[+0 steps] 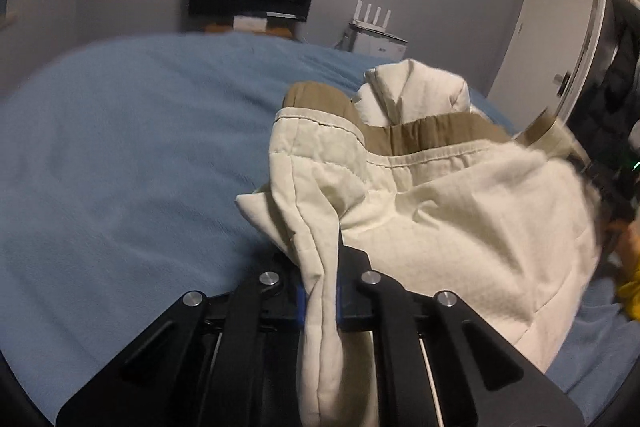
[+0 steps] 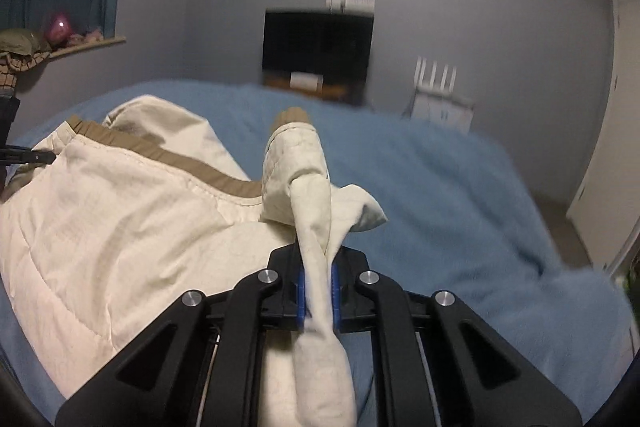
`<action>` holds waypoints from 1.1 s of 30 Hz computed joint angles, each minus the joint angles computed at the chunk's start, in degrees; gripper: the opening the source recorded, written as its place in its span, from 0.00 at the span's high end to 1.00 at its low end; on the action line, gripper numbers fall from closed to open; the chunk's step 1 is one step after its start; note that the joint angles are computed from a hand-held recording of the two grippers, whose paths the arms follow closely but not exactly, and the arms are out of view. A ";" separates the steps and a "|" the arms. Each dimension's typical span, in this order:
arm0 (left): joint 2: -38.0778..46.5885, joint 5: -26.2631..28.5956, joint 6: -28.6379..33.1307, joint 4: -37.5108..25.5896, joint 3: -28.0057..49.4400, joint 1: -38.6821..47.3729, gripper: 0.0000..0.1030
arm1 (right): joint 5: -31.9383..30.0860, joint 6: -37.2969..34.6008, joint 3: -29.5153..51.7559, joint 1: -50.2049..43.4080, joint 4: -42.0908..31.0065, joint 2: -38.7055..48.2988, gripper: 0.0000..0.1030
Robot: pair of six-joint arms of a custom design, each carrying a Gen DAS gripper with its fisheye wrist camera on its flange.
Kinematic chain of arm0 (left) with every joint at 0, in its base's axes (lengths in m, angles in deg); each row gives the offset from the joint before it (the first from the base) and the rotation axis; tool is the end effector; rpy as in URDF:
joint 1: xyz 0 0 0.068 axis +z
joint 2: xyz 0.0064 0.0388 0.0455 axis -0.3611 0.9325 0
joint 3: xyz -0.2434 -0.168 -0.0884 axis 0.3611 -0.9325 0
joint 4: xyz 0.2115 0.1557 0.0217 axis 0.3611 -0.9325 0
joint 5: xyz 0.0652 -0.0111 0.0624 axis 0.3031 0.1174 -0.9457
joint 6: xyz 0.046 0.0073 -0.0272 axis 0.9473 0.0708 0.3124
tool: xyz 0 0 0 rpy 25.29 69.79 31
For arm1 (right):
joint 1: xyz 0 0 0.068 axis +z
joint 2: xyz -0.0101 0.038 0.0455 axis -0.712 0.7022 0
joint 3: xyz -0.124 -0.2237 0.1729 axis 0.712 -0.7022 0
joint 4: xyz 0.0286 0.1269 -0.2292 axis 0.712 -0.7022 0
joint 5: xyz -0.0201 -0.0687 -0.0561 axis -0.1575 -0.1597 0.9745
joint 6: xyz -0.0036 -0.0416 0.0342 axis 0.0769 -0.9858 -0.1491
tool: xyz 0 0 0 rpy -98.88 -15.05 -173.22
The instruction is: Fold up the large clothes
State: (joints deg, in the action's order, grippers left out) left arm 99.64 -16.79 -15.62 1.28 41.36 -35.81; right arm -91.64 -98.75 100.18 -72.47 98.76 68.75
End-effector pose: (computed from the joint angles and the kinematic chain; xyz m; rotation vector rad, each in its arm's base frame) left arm 0.2121 -0.0549 0.1402 0.0424 2.2449 -0.2385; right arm 0.3544 -0.1538 0.2078 -0.5096 1.9619 0.1775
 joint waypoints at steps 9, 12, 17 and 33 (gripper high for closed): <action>13.49 -1.43 1.76 -7.50 14.98 6.85 0.89 | 7.87 18.26 23.37 8.38 -9.00 17.83 0.94; 20.95 -2.96 1.72 -6.79 18.21 7.42 0.84 | 11.76 21.19 34.50 9.73 -16.78 26.56 0.94; 26.37 -3.34 0.97 -7.58 21.86 7.96 0.79 | 17.43 19.93 41.65 11.29 -21.77 33.21 0.91; 11.87 -28.97 -26.17 -16.20 10.59 -33.13 0.08 | 13.62 1.31 3.00 12.27 -14.90 6.29 0.25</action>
State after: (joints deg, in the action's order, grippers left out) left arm 111.51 -45.76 -41.79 -14.92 51.94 -68.94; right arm -78.03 -97.44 103.18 -60.20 83.86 75.05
